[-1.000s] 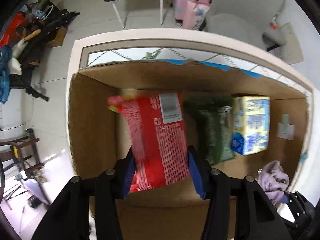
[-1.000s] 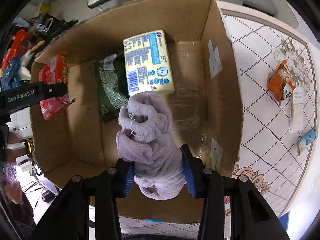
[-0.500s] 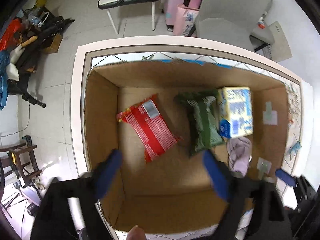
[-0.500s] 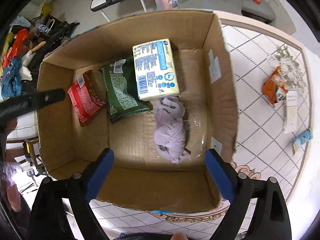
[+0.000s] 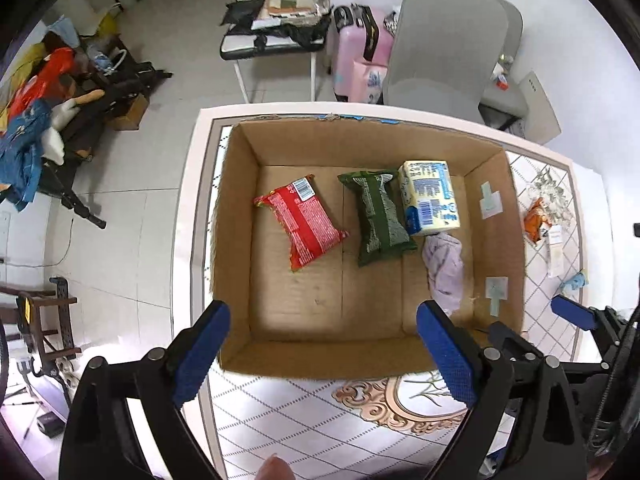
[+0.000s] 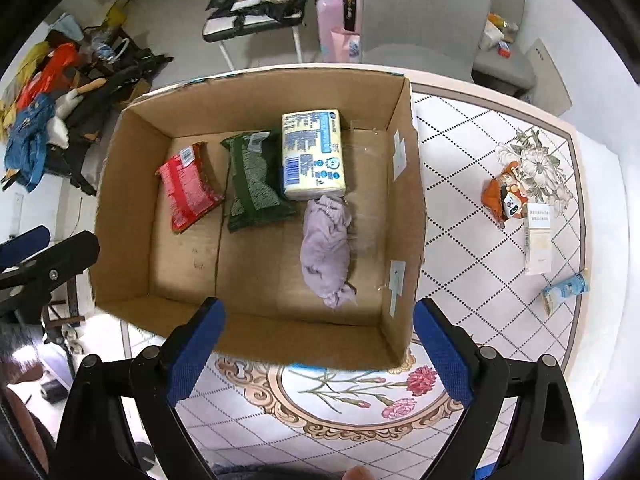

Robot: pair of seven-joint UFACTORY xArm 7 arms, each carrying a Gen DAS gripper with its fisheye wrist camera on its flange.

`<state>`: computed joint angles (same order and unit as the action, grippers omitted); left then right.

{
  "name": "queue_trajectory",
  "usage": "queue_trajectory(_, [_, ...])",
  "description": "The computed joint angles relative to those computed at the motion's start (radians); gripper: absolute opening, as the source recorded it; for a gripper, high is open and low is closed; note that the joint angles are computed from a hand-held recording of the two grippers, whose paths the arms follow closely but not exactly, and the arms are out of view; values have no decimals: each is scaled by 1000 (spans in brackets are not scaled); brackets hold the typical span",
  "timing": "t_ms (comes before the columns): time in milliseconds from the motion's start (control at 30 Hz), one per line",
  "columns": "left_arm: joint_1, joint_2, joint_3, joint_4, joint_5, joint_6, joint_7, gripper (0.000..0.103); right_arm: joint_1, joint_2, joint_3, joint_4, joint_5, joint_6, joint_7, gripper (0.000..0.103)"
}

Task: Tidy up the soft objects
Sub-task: 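Carry the red bag and lavender cloth into the box and release, then grasp the orange cartoon snack bag with the left tool while the right grasps the blue drink tube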

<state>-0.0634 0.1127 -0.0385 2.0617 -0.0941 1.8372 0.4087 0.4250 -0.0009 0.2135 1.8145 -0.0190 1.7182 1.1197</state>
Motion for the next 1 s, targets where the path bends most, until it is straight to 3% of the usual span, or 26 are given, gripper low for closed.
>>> queue_trajectory(233, [-19,-81,-11,-25,-4,2,-49,95,-25,-162,1,-132,52,-63,9,97])
queue_trajectory(433, [-96,-111,-64,-1,-19,33,-142,95,-106,-384,-22,-303,92,-61,9,97])
queue_trajectory(600, [-218,-106,-142,-3,-6,36,-251,95,-204,-604,-80,-462,105,11,-10,97])
queue_trajectory(767, [-381,-21,-223,18,65,0,-301,95,-323,-837,-187,-626,77,132,-41,97])
queue_trajectory(867, [-497,79,-249,72,141,3,-296,95,-394,-935,-260,-713,49,167,-77,97])
queue_trajectory(1000, [-633,206,-236,130,248,3,-282,95,-495,-1038,-361,-838,24,174,-114,97])
